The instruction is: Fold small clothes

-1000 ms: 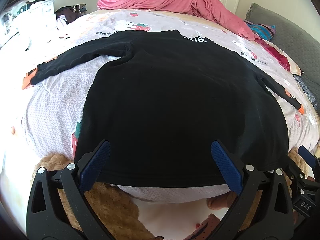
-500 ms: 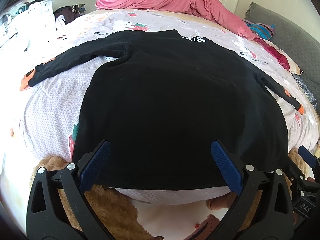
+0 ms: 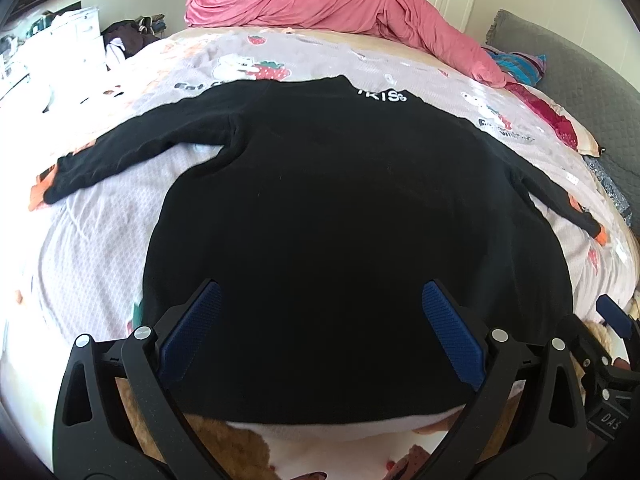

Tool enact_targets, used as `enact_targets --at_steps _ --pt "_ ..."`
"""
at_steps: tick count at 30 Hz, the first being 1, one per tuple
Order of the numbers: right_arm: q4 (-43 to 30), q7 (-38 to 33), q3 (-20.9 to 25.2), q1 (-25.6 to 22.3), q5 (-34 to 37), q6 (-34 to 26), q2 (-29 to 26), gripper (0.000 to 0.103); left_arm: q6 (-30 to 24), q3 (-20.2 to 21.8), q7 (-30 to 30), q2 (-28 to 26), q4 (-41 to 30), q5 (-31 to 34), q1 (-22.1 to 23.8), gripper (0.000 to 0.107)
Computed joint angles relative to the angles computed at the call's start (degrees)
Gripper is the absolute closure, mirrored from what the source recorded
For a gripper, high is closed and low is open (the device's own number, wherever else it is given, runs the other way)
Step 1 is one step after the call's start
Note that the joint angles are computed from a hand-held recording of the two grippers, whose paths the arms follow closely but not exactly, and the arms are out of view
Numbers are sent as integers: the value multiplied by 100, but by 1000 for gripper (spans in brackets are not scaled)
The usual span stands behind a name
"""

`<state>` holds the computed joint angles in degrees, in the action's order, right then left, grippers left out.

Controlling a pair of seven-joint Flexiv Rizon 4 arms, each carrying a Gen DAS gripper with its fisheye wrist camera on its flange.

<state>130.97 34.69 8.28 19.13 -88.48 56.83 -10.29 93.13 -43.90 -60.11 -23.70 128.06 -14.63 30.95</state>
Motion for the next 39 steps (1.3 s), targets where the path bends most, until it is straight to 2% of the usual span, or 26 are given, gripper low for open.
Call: enact_targets --at_steps 13,23,28,39 --pt "-315 47 -196 -376 -274 372 -59 4 -320 779 213 -138 -762 -502 -1001 12" --pt "-543 17 -332 -621 -328 651 -192 4 -686 1750 429 -341 -1495 -994 -2074 12" --pt "-627 125 -400 -746 -354 729 -228 4 -909 2074 534 -489 -1851 -1184 -2463 12" --pt "-759 295 -535 -1066 -376 863 -239 4 -1470 2795 472 -980 -2952 -1111 -3319 12"
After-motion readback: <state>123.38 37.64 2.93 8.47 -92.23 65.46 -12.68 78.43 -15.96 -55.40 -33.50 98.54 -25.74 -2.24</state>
